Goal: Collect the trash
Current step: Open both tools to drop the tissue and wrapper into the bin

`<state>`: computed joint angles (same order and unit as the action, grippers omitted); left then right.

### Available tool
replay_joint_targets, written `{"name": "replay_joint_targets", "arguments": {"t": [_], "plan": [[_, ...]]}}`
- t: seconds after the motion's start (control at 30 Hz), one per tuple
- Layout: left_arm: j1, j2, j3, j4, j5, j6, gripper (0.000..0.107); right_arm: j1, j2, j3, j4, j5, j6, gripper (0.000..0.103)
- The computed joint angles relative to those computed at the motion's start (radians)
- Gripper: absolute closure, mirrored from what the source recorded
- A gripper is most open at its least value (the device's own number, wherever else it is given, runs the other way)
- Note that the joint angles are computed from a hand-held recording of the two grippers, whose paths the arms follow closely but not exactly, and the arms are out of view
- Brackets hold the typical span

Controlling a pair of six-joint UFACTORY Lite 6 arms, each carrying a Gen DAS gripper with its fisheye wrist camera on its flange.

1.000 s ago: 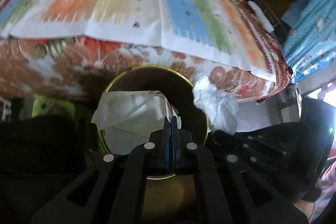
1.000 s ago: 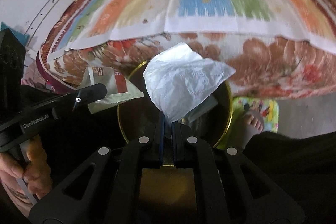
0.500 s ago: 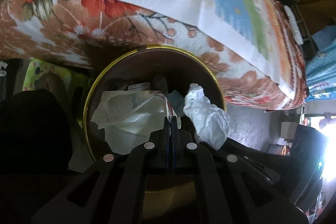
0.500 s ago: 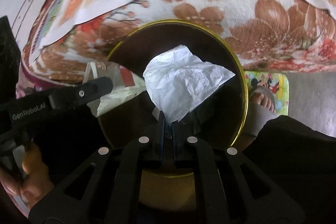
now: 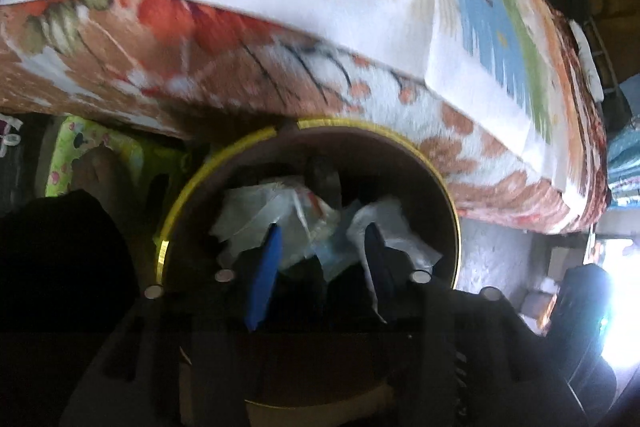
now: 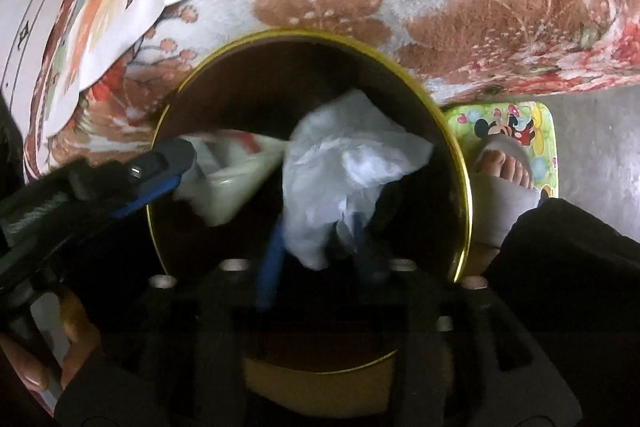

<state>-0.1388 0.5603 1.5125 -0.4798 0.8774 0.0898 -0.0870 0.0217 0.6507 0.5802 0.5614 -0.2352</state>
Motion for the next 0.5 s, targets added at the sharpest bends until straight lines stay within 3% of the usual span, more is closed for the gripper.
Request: {"name": "replay_joint_targets", "arguments": {"t": [0.33,0.5], "plan": [[0.022,-0.079,-0.035,0.007,0.019,0.041,0.065,-0.028,-0.121,-0.03,-0.001,0.035,0.006,0.06],[0.041,-0.19,-0.063,0.017,0.045,0.112,0.063,0.0,-0.343,-0.062,-0.136,0.063,0.106,0.059]]}}
